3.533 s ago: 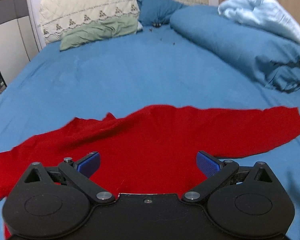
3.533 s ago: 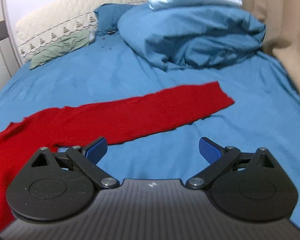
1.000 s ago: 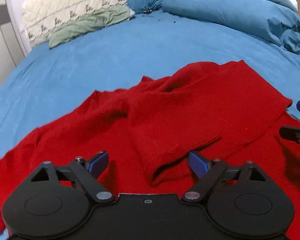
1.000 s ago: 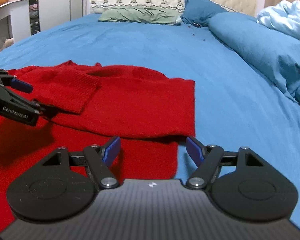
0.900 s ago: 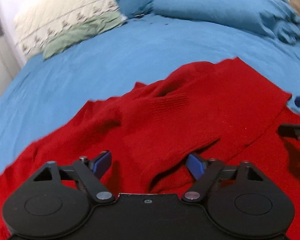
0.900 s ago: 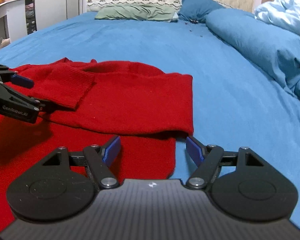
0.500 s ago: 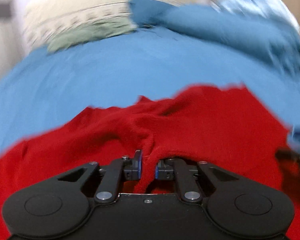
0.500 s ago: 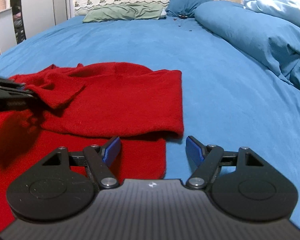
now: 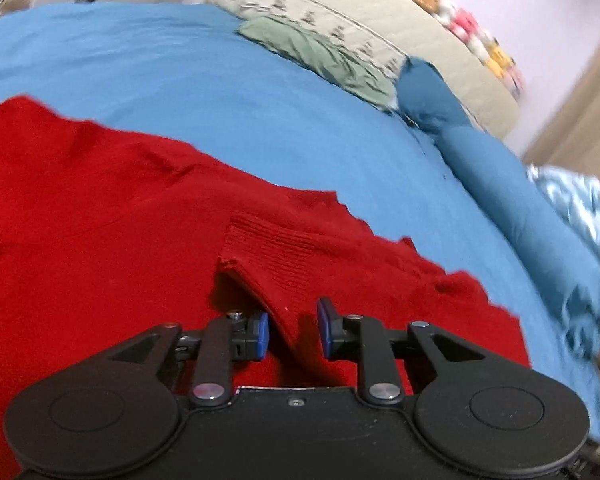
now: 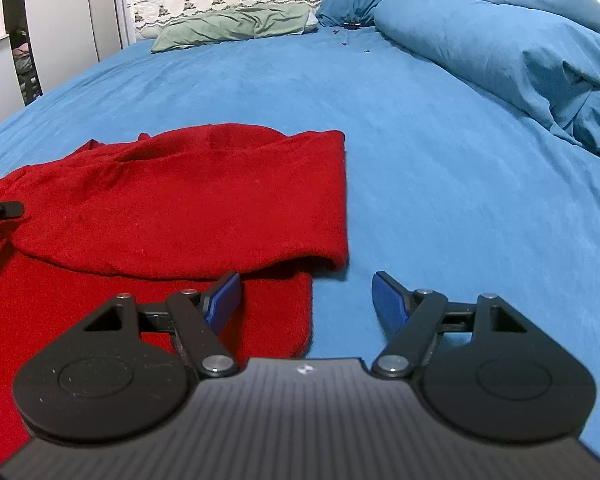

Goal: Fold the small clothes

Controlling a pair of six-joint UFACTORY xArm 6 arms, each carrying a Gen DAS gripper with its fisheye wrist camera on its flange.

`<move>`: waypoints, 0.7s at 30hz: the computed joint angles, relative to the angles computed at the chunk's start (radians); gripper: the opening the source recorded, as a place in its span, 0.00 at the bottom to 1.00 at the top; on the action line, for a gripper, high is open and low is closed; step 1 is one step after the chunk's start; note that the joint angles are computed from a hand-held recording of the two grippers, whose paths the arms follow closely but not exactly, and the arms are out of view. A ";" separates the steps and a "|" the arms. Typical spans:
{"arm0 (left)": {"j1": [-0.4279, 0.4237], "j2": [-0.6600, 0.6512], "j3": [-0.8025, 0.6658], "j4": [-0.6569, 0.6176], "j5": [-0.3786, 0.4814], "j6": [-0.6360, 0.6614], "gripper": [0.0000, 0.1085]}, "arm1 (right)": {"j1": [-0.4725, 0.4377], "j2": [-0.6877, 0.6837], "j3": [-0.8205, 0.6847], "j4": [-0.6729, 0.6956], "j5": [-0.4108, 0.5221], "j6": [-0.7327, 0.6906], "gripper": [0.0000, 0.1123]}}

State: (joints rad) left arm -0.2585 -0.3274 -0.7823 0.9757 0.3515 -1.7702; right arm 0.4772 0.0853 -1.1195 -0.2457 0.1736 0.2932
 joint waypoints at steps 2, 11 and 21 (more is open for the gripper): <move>-0.001 0.025 -0.022 0.019 -0.004 0.007 0.23 | -0.001 -0.002 0.005 -0.004 -0.006 -0.005 0.86; -0.069 -0.055 -0.064 0.253 0.185 -0.109 0.03 | 0.007 0.088 -0.092 -0.172 0.000 0.108 0.92; -0.045 -0.214 0.092 0.239 0.318 -0.036 0.03 | 0.010 0.166 -0.219 -0.410 0.068 0.224 0.83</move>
